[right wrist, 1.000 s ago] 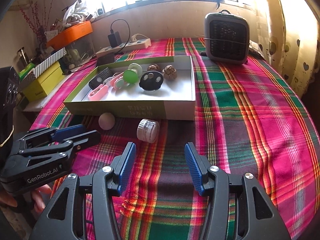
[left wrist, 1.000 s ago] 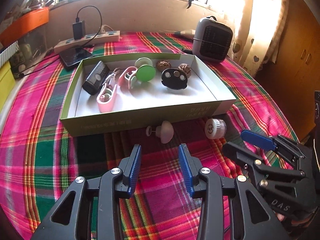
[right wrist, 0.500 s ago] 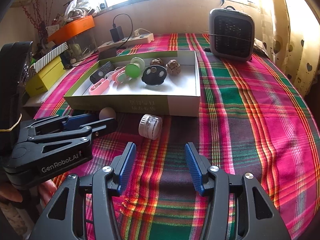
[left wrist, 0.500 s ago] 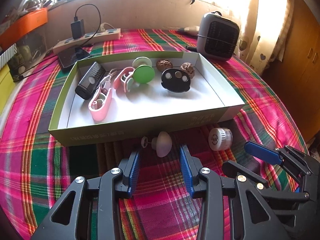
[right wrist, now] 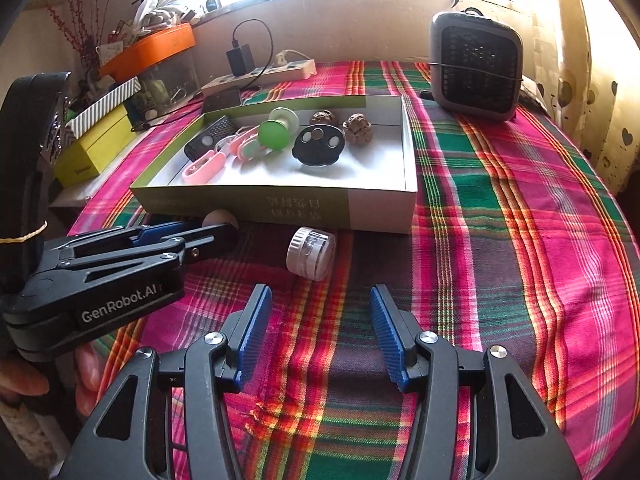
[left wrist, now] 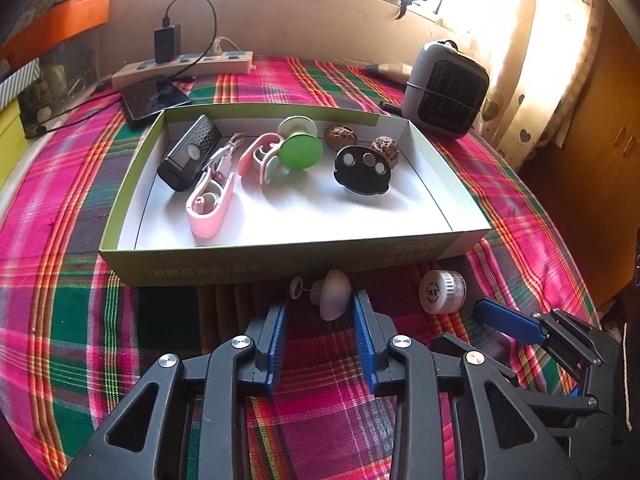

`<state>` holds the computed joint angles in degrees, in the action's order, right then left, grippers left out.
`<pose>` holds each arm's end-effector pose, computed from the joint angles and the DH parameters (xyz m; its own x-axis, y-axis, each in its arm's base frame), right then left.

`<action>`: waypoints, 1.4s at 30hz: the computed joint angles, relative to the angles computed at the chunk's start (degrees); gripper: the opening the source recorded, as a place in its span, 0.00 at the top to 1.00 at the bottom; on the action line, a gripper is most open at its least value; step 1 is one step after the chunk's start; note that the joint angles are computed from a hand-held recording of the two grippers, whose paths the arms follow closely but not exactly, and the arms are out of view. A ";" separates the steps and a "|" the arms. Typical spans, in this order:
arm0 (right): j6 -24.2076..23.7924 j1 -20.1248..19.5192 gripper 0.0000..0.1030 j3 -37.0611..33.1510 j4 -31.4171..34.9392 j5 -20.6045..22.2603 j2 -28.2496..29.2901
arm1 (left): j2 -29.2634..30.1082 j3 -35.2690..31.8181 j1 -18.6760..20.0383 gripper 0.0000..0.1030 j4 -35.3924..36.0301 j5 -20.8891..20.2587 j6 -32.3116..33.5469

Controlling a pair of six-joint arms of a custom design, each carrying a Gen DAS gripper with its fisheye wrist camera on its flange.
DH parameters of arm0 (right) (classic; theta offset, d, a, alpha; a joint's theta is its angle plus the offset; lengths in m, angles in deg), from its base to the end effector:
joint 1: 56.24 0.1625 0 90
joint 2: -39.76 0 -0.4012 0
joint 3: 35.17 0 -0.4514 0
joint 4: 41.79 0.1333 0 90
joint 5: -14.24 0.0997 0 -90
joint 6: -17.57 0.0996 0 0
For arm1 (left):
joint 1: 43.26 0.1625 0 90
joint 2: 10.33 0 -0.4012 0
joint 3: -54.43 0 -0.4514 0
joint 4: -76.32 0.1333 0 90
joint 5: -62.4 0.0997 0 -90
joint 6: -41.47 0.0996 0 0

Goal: Organize objects
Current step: 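Grasp the white mushroom-shaped knob with the left tool, then grasp the white round jar with the right tool while the left tool holds the knob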

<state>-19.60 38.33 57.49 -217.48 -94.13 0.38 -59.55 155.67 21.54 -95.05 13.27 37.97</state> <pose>0.1585 -0.7044 0.0289 -0.7239 -0.4345 0.5358 -0.6333 0.7266 -0.2663 -0.1030 -0.6850 0.0937 -0.8419 -0.0164 -0.5394 0.3203 0.7892 -0.5240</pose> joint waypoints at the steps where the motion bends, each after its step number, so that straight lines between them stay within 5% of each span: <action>1: -0.02 0.06 0.49 -0.11 -0.04 -0.16 0.11 | -0.17 0.19 0.07 0.72 -0.18 -0.22 0.07; 25: 1.60 1.40 0.49 -4.49 1.19 -1.75 3.56 | -5.30 7.15 -0.40 0.74 -0.94 0.50 5.69; 32: 0.36 2.36 0.49 -6.75 -0.51 -5.49 5.85 | -5.52 7.19 -0.07 0.74 -1.09 -0.24 5.72; 42: 1.60 2.11 0.49 -6.88 -0.50 -5.03 5.74 | -4.69 6.29 -0.04 0.73 -1.29 0.50 5.76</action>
<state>-17.99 40.43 50.61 -217.98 -99.16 6.12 -64.24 161.96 21.50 -96.34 13.77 43.74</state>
